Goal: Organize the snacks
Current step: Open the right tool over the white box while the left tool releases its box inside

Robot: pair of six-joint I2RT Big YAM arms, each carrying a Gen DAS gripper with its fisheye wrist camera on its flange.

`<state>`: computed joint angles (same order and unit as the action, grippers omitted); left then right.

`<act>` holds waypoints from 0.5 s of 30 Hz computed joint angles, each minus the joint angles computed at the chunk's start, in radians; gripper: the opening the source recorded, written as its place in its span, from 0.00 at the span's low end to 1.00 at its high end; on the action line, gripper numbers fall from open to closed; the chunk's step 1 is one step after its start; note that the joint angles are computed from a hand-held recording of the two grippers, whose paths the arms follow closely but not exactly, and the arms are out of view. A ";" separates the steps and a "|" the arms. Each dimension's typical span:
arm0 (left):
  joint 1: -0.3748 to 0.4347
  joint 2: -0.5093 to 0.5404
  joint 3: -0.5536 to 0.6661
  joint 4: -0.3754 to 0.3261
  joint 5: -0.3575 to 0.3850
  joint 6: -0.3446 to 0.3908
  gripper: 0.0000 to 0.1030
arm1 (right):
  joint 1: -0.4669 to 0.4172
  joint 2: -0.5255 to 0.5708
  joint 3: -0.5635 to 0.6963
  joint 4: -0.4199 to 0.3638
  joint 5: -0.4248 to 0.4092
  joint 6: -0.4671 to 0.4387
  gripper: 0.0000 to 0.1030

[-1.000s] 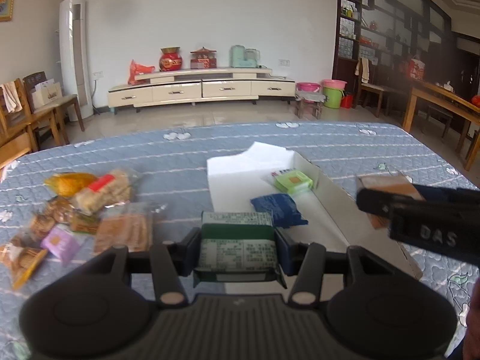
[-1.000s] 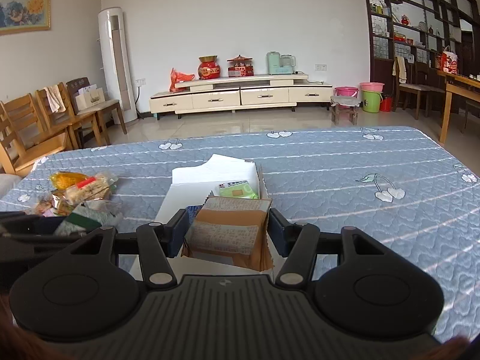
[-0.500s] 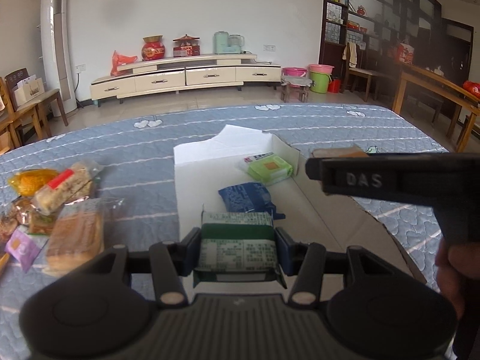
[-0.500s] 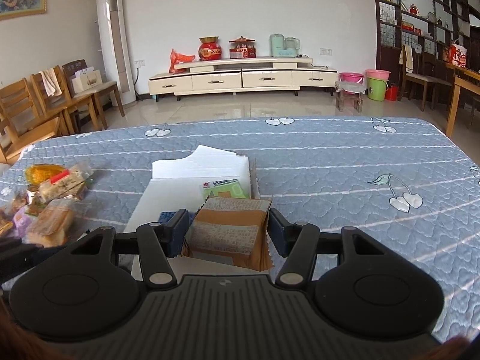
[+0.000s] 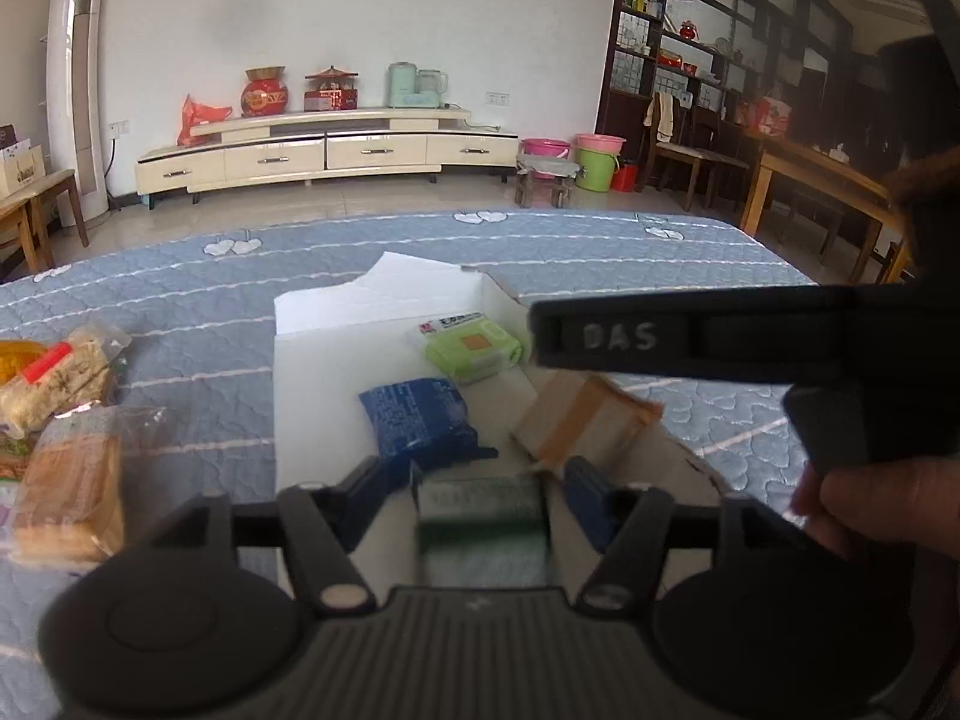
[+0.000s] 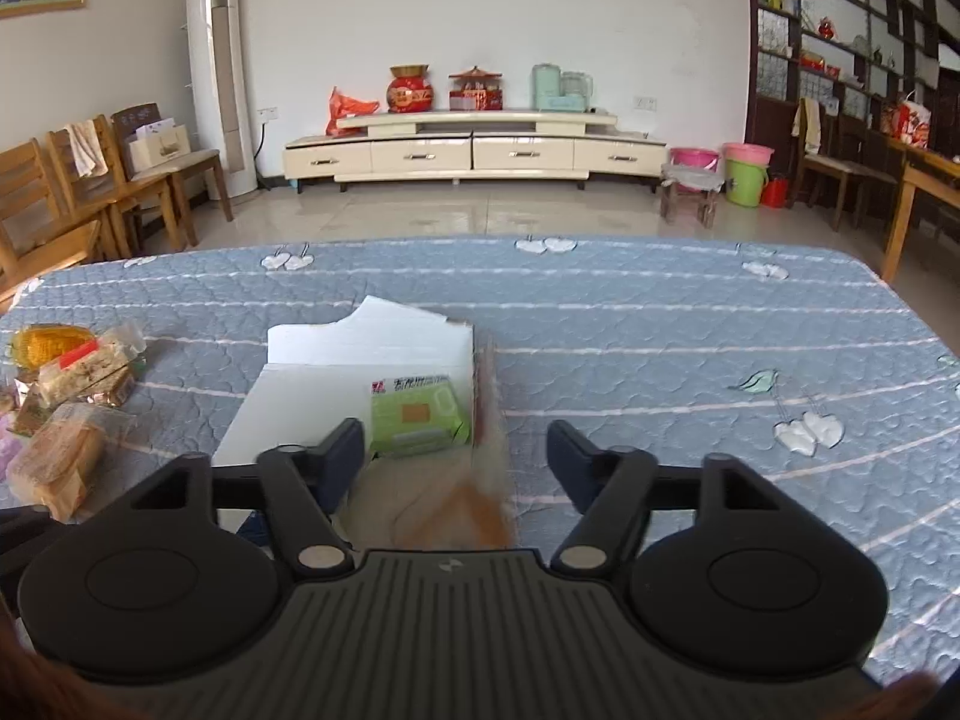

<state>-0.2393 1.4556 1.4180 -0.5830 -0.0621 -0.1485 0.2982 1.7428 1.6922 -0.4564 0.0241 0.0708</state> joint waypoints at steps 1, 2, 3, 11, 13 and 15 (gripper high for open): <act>0.000 -0.006 -0.002 -0.002 -0.012 -0.001 0.70 | 0.002 -0.009 -0.009 0.006 0.007 0.001 0.87; 0.003 -0.013 -0.004 -0.007 -0.019 -0.003 0.70 | 0.004 -0.018 -0.019 0.011 0.009 0.005 0.87; 0.007 -0.019 -0.004 -0.014 -0.027 -0.008 0.70 | 0.006 -0.028 -0.029 0.020 0.012 0.011 0.89; 0.050 -0.096 -0.031 -0.055 -0.128 -0.033 0.81 | 0.042 -0.098 -0.104 0.061 0.056 0.048 1.00; 0.065 -0.115 -0.042 -0.063 -0.142 -0.036 0.81 | 0.051 -0.103 -0.106 0.059 0.059 0.057 1.00; 0.080 -0.133 -0.052 -0.070 -0.153 -0.040 0.81 | 0.060 -0.109 -0.110 0.056 0.059 0.061 1.00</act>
<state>-0.1591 1.3227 1.3664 -0.6525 -0.2152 -0.1888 0.3585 1.6340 1.5824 -0.4003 0.0832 0.1321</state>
